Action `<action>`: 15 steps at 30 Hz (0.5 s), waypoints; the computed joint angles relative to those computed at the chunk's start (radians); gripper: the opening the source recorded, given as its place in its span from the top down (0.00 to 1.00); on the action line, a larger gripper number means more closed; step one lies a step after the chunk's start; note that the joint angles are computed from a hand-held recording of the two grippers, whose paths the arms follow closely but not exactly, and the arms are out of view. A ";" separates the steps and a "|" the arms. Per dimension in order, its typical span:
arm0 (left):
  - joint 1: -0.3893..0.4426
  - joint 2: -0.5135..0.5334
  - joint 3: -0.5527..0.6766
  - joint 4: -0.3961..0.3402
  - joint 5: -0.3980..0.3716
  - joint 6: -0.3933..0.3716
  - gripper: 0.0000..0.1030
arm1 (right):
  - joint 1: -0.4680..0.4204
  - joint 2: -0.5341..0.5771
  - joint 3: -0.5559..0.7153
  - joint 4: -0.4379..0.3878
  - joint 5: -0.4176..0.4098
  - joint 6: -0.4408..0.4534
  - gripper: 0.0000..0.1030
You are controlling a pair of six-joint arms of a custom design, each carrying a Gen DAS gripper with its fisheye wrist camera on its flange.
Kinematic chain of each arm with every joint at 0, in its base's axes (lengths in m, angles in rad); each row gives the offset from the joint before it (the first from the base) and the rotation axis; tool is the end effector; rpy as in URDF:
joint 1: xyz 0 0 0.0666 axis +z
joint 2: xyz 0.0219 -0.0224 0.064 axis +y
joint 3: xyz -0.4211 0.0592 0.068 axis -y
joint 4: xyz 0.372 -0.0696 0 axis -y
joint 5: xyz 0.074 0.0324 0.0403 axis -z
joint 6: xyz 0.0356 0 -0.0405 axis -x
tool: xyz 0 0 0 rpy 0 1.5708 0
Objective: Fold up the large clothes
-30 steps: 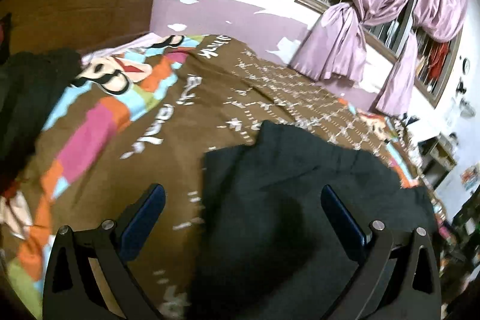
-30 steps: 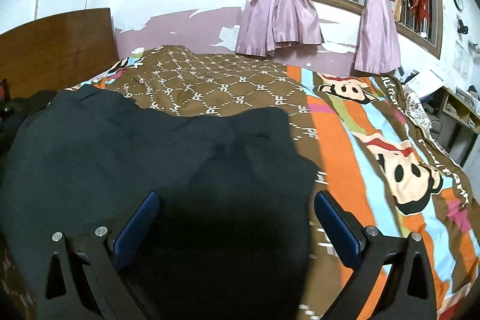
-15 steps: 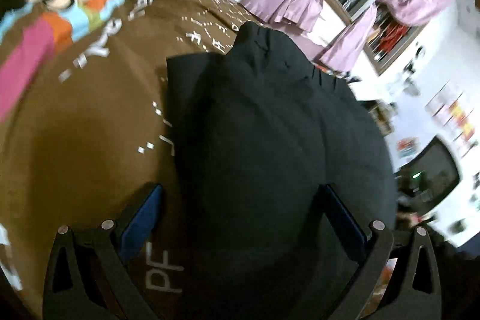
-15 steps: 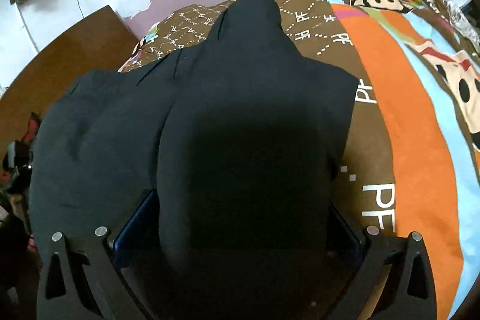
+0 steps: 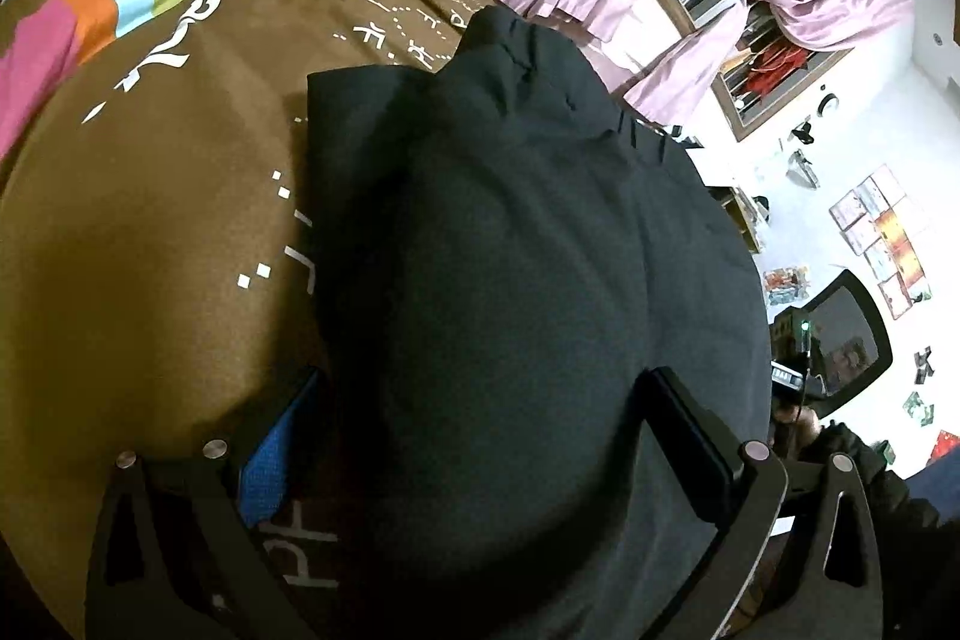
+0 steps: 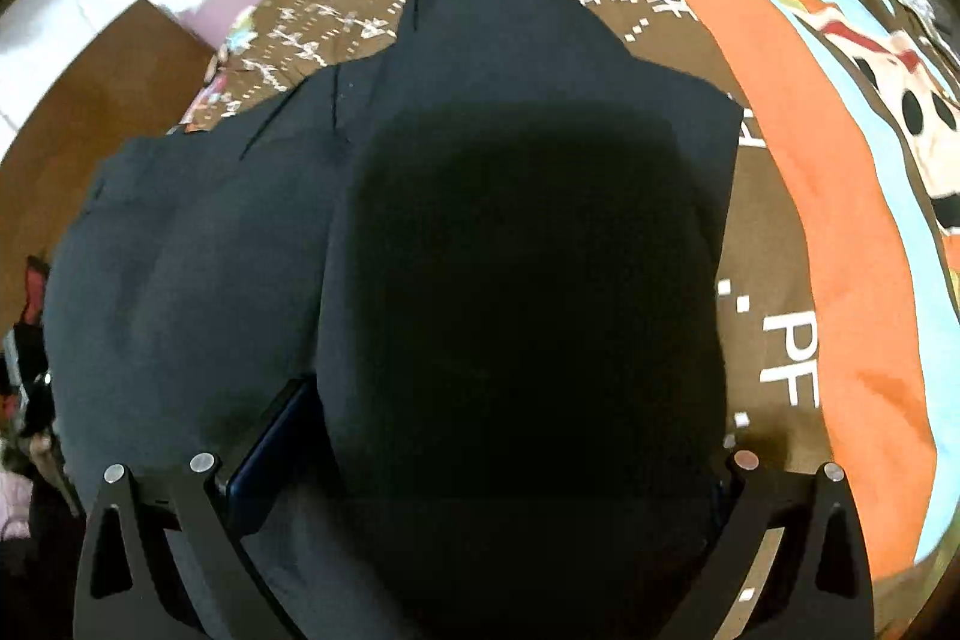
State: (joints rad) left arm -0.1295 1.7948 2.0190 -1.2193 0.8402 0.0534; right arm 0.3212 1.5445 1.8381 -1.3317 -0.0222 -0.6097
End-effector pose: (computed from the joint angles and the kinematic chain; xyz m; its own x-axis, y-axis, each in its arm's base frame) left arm 0.5890 -0.1038 0.5267 -0.8567 0.0756 -0.5103 0.4432 0.6143 -0.6529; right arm 0.4652 0.1552 0.5665 -0.8570 0.3182 -0.4054 0.2005 0.9305 0.3065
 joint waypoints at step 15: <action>-0.028 -0.095 -0.047 0.134 -0.034 -0.041 0.76 | 0.109 0.060 0.200 -0.176 0.161 -0.062 0.78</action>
State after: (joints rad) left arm -0.1572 1.6996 1.9716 -1.0852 0.8060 0.0123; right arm 0.4300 1.6048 2.0381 -1.5074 0.1390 -0.6721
